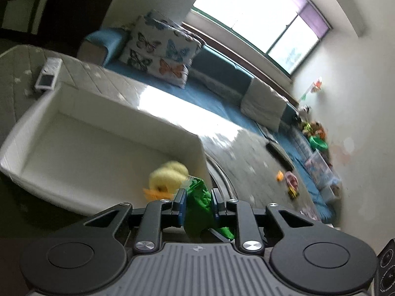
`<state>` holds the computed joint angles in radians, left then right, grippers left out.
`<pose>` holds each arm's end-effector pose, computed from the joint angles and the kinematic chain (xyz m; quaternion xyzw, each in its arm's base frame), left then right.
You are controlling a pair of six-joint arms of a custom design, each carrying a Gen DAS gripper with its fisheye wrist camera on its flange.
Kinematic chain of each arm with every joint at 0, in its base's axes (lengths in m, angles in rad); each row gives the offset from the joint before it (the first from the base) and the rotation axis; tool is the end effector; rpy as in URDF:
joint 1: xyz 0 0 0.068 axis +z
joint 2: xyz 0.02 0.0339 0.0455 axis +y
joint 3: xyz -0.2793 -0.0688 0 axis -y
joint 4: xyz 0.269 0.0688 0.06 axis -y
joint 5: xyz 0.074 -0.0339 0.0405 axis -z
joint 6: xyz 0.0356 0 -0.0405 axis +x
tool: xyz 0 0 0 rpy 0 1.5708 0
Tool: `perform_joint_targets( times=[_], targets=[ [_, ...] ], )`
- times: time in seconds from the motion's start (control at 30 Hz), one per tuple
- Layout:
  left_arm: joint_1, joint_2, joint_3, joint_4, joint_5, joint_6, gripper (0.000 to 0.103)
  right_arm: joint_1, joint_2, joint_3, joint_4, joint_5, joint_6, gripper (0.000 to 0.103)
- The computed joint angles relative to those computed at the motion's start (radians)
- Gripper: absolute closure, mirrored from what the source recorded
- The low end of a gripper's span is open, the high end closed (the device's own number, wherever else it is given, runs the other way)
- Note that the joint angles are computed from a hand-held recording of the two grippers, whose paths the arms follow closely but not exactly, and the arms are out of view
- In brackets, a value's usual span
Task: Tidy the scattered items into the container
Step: 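Grasp the green plastic cup with the left gripper, then carry the green cup into the box and open the left gripper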
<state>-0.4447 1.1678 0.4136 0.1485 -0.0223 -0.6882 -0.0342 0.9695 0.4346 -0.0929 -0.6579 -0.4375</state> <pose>0.2149 -0.1015 0.1676 -0.1127 0.8786 -0.2407 0.3968 0.2073 0.0147 0.1983 -0.3126 0.7966 0.1794 0.4852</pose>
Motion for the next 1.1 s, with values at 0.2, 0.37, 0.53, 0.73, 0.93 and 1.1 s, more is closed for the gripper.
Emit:
perform_joint_targets(
  times=[0.2,0.37,0.53,0.73,0.93,1.1],
  targets=[
    [0.161,0.088,0.042,0.039,0.085,0.047,0.081,0.161,0.180,0.063,0.155,0.109,0.100,0.084],
    [0.240,0.222,0.081,0.098,0.131,0.076,0.081,0.235,0.347,0.126,0.231,0.173,0.138,0.084],
    [0.291,0.338,0.098,0.157,0.192,0.082,0.082,0.267,0.433,0.148,0.258,0.216,0.141,0.084],
    [0.303,0.393,0.101,0.187,0.213,0.084,0.083,0.284,0.491,0.173,0.261,0.249,0.135,0.084],
    [0.295,0.376,0.084,0.191,0.207,0.083,0.083,0.280,0.488,0.168,0.256,0.254,0.140,0.083],
    [0.277,0.324,0.064,0.169,0.190,0.085,0.083,0.257,0.450,0.162,0.239,0.230,0.128,0.083]
  ],
)
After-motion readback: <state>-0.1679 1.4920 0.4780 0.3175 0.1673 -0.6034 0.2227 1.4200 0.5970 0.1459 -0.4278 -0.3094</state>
